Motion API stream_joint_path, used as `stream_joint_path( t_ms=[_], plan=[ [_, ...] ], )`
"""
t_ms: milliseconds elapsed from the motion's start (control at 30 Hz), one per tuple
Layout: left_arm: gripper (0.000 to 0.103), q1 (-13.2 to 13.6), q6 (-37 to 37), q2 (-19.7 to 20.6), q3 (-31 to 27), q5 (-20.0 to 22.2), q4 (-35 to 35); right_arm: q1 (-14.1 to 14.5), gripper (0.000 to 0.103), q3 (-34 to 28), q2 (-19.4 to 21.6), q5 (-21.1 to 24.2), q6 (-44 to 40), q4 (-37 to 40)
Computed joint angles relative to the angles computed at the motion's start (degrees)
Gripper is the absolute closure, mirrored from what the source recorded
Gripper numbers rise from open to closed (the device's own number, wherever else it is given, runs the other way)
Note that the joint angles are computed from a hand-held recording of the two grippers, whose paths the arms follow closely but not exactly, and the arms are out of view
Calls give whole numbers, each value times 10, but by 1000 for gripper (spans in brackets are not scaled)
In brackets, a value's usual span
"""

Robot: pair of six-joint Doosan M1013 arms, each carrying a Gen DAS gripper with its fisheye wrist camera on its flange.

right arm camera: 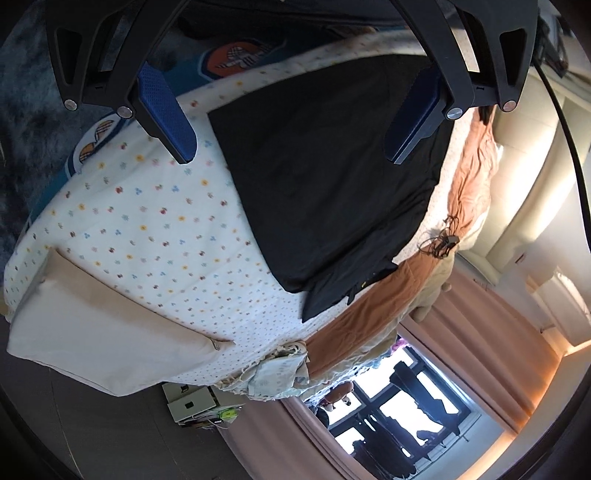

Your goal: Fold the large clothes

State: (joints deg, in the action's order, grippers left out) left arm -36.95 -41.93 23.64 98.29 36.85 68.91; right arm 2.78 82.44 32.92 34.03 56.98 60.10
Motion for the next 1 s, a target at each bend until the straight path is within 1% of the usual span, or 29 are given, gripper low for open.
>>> stream_joint_path(
  t_ms=[33,67,133,233,267,333,400,433,533,567,633,733,800,833,933,1000],
  plan=[
    [18,2,-14,0,6,-10,5,-1,4,3,1,3,-4,4],
    [20,5,-27,1,13,-23,9,-3,9,4,5,9,-2,1],
    [32,11,-37,5,20,-44,5,-5,16,3,11,15,9,-9],
    [37,20,-51,14,25,-71,2,-9,19,0,25,28,17,-5],
    [38,22,-56,17,27,-76,2,-9,21,-2,29,32,19,-4],
    [45,28,-61,22,27,-89,1,-11,25,-7,41,48,16,5],
    [49,34,-61,28,27,-101,-3,-12,30,-13,51,55,27,1],
    [49,37,-60,30,25,-105,-6,-12,31,-16,56,57,33,-4],
    [49,47,-53,39,21,-120,-19,-11,32,-27,70,63,51,-14],
    [50,50,-50,41,19,-124,-23,-12,35,-32,75,70,52,-11],
    [51,55,-45,47,16,-137,-30,-13,40,-41,85,90,44,8],
    [52,65,-43,57,10,-157,-46,-15,40,-45,90,103,14,49],
    [52,70,-58,62,6,-165,-44,-19,45,-52,98,134,-17,93],
    [52,72,-66,63,4,-167,-38,-20,48,-55,100,142,-20,98],
    [52,77,-45,68,-4,-169,-60,-21,48,-58,105,156,-21,111],
    [52,80,-70,68,-2,-190,-40,-23,48,-59,111,176,-29,130]
  ],
)
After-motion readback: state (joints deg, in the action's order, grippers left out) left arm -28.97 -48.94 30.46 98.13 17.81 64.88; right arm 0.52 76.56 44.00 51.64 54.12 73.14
